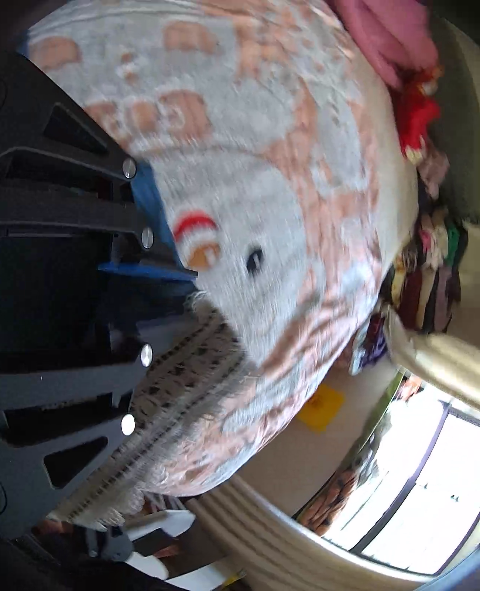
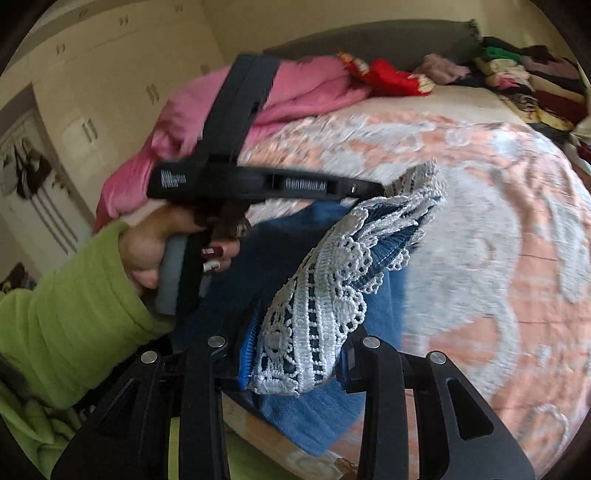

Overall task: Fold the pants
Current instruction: 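Fold the lace leg over toward the waistband with the left gripper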

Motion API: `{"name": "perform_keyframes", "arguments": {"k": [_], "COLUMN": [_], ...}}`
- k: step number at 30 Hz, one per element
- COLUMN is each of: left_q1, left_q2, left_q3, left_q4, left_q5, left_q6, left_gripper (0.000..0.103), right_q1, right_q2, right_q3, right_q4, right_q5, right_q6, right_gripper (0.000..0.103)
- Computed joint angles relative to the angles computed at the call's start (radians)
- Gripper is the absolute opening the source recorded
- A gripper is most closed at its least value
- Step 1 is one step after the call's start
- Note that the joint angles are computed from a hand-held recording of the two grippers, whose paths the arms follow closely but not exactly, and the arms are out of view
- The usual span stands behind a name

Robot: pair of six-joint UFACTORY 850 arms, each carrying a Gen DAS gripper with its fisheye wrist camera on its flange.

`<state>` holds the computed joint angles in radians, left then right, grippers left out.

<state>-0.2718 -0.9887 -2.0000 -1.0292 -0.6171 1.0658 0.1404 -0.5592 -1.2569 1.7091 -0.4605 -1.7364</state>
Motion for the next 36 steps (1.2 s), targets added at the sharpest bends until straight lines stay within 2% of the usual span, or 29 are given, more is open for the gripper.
{"name": "perform_keyframes", "arguments": {"k": [5, 7, 10, 13, 16, 21, 26, 29, 31, 32, 33, 34, 36], "left_q1": [0.068, 0.101, 0.146, 0.149, 0.157, 0.148, 0.139, 0.126, 0.117, 0.112, 0.108, 0.108, 0.109], "left_q2": [0.039, 0.039, 0.029, 0.059, 0.069, 0.055, 0.019, 0.0, -0.016, -0.017, -0.014, -0.011, 0.022], "left_q3": [0.088, 0.096, 0.097, 0.137, 0.158, 0.144, 0.104, 0.079, 0.058, 0.056, 0.059, 0.065, 0.11], "left_q4": [-0.104, -0.16, -0.271, -0.292, -0.324, -0.26, -0.192, -0.141, -0.104, -0.082, -0.072, -0.088, -0.136], "left_q5": [0.046, 0.026, -0.047, -0.012, -0.052, -0.045, -0.09, -0.088, -0.084, -0.071, -0.06, -0.069, -0.042], "left_q6": [-0.013, -0.046, -0.086, -0.048, -0.017, -0.058, -0.131, -0.179, -0.215, -0.231, -0.234, -0.218, -0.152], "left_gripper": [0.027, 0.027, 0.034, 0.039, 0.047, 0.05, 0.062, 0.067, 0.067, 0.058, 0.025, 0.015, 0.011], "right_q1": [0.07, 0.098, 0.132, 0.149, 0.164, 0.161, 0.122, 0.094, 0.078, 0.07, 0.066, 0.063, 0.067], "right_q2": [-0.033, -0.03, -0.033, -0.043, -0.052, -0.017, 0.049, 0.057, 0.045, 0.036, 0.028, 0.022, 0.012], "right_q3": [-0.05, -0.048, -0.051, -0.057, -0.063, -0.027, 0.042, 0.056, 0.049, 0.041, 0.031, 0.025, 0.02], "right_q4": [-0.163, -0.197, -0.26, -0.298, -0.386, -0.277, -0.127, -0.038, -0.021, -0.023, -0.037, -0.038, -0.026], "right_q5": [0.091, 0.14, 0.191, 0.183, 0.166, 0.116, 0.113, 0.145, 0.168, 0.176, 0.181, 0.187, 0.21], "right_q6": [0.097, 0.089, 0.099, 0.118, 0.191, 0.064, -0.058, -0.097, -0.071, -0.045, -0.02, -0.009, -0.005], "right_gripper": [0.032, 0.032, 0.032, 0.032, 0.032, 0.037, 0.046, 0.049, 0.05, 0.05, 0.05, 0.05, 0.05]}}
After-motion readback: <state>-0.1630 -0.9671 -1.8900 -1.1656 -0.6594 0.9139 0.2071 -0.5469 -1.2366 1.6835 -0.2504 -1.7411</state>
